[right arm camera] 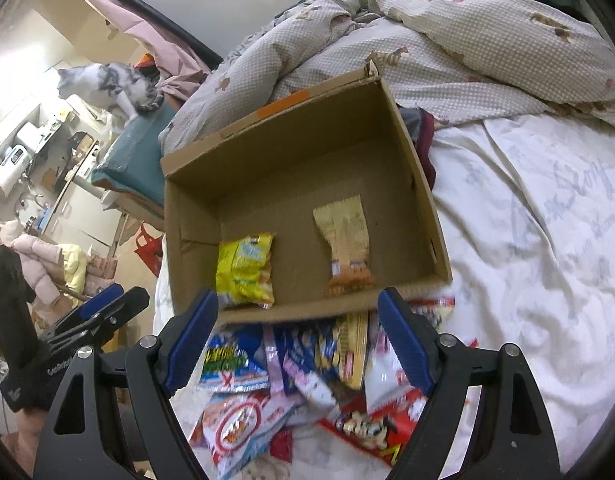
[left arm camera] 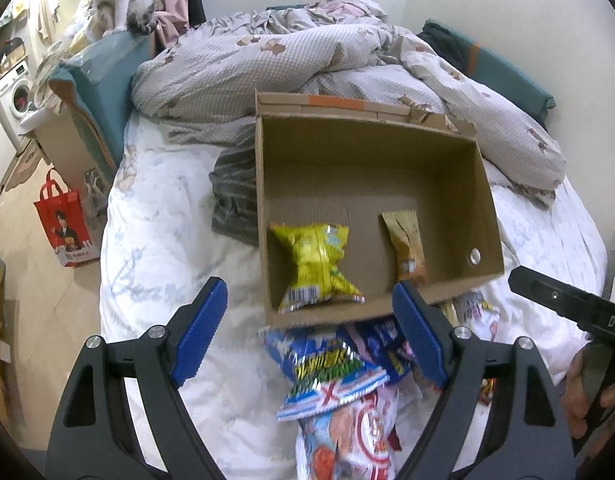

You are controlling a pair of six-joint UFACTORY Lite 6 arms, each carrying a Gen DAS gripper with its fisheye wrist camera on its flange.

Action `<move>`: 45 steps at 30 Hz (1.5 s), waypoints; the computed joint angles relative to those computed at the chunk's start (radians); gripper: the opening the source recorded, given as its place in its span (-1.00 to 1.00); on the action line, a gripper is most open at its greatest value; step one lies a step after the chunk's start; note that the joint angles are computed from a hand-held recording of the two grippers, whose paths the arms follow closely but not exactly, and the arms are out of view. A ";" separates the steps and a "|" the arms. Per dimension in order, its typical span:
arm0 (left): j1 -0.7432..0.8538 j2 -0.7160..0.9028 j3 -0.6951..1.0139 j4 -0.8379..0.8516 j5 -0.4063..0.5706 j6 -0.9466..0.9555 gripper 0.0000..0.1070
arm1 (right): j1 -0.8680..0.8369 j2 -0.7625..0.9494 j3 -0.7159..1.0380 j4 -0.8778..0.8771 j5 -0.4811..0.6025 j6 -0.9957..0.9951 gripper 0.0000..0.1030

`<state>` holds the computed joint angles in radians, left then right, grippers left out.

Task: Organize snacks
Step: 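Grasp white shrimp flakes bag with left tool while right tool grasps red candy bag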

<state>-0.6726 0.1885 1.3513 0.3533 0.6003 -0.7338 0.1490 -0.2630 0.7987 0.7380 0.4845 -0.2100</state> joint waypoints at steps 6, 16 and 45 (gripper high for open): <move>-0.013 -0.098 -0.109 -0.059 0.018 0.025 0.54 | 0.034 -0.105 -0.086 -0.113 0.019 0.133 0.64; 0.023 -0.162 -0.279 -0.300 0.026 0.158 0.54 | 0.090 -0.208 -0.176 -0.221 0.038 0.296 0.64; -0.159 -0.020 -0.239 -0.553 0.103 0.362 -0.14 | -0.142 -0.272 -0.256 -0.138 0.135 0.187 0.64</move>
